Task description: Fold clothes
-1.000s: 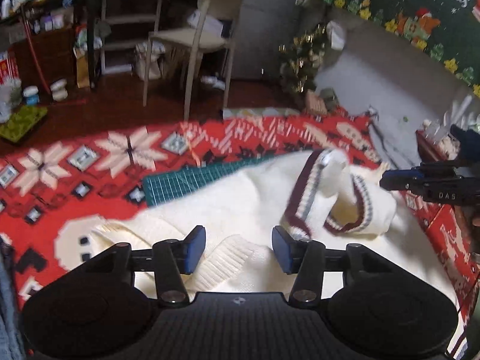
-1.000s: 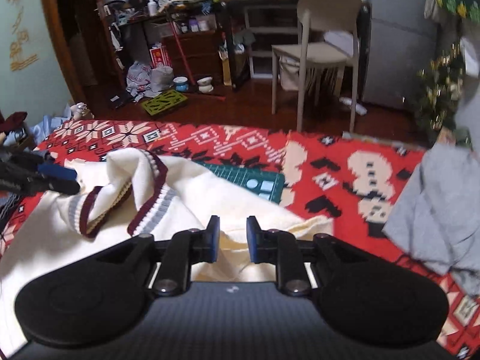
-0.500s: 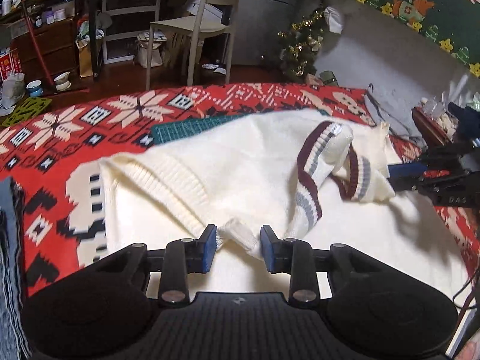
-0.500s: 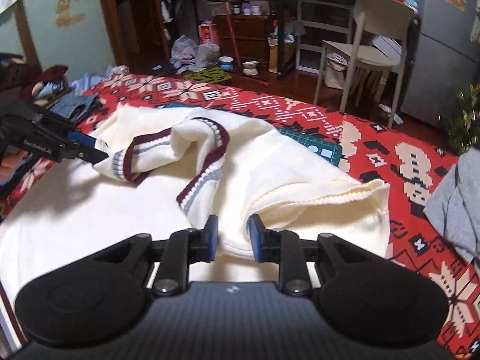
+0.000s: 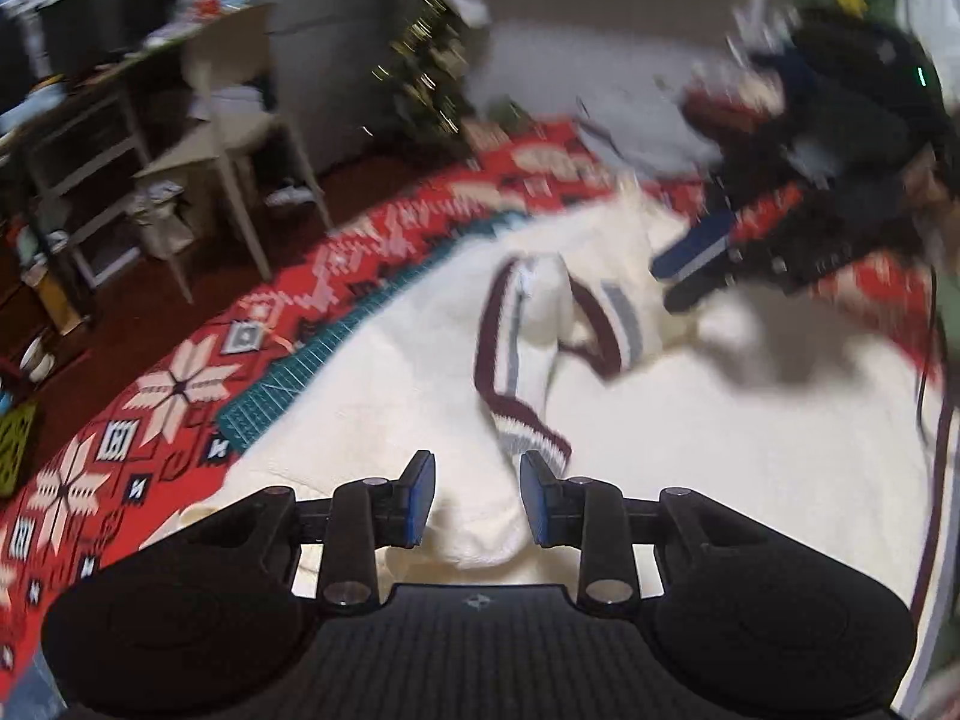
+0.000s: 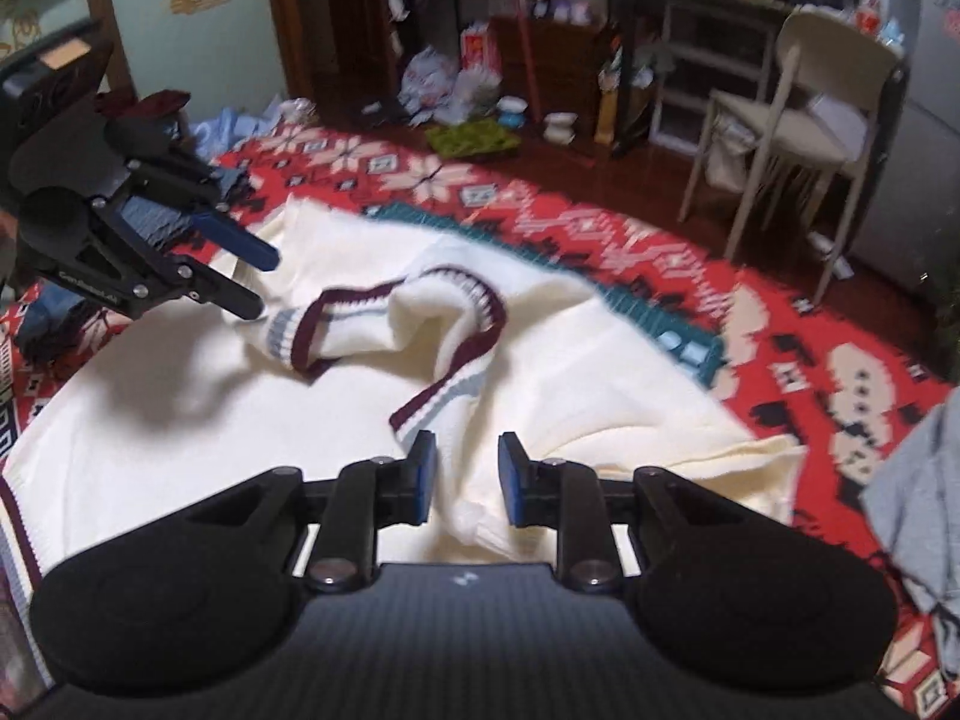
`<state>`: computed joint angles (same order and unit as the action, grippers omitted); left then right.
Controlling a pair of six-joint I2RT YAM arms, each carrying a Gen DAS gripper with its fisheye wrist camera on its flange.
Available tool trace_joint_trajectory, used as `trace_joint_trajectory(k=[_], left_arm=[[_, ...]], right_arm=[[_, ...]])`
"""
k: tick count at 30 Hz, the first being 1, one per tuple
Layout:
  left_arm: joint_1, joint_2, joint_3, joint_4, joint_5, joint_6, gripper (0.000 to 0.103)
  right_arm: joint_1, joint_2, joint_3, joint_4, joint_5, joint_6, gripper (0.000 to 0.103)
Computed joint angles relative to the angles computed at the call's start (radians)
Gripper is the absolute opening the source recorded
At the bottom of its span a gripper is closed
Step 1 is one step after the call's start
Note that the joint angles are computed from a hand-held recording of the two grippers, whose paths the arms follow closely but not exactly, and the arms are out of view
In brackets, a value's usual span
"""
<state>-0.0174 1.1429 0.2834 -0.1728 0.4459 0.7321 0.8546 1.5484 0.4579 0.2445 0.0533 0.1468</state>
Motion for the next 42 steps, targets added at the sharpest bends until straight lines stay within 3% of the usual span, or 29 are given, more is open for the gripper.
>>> trace_joint_trajectory(k=[5,7,11,13,14,16,17,18,24,28,33,37,42], left_arm=[[-0.046,0.082,0.037,-0.051,-0.042,0.043,0.034],[-0.048,0.076,0.042,-0.089,-0.031,0.051,0.044],[-0.060,0.019,0.024,-0.136,-0.025,0.076,0.052],[-0.092,-0.014,-0.012,-0.079,-0.085,0.042,0.051],[-0.104,-0.024,-0.026,-0.051,-0.110,0.026,0.049],[-0.108,-0.022,-0.040,0.001,-0.132,-0.003,0.032],[-0.110,-0.020,-0.046,0.028,-0.144,-0.017,0.014],[-0.112,-0.017,-0.053,0.055,-0.156,-0.031,0.003],[-0.080,-0.058,-0.066,0.250,-0.274,-0.126,0.003],[-0.064,0.095,0.038,0.423,-0.366,-0.199,0.003],[-0.126,0.367,0.217,0.596,-0.507,-0.254,0.003],[-0.155,0.597,0.403,0.604,-0.581,-0.311,0.003],[-0.161,0.808,0.572,0.542,-0.600,-0.347,0.003]], right_arm=[[-0.011,0.080,0.024,0.014,-0.025,-0.003,0.023],[-0.007,0.091,0.025,0.015,-0.022,-0.009,0.006],[0.001,0.072,0.030,-0.005,-0.008,-0.005,0.006],[0.005,0.056,0.032,-0.015,0.006,-0.003,0.005],[0.006,0.050,0.035,-0.022,0.012,-0.003,0.005],[0.010,0.038,0.039,-0.036,0.036,0.000,0.005],[0.011,0.031,0.041,-0.043,0.047,-0.001,0.005],[0.013,0.022,0.042,-0.051,0.065,-0.006,0.004],[-0.043,-0.045,0.081,-0.110,0.199,-0.089,0.003],[-0.124,0.003,0.184,-0.103,0.268,-0.210,0.003],[-0.190,0.197,0.394,-0.070,0.301,-0.322,0.003],[-0.237,0.379,0.584,-0.070,0.316,-0.365,0.002],[-0.294,0.605,0.809,-0.142,0.284,-0.363,0.003]])
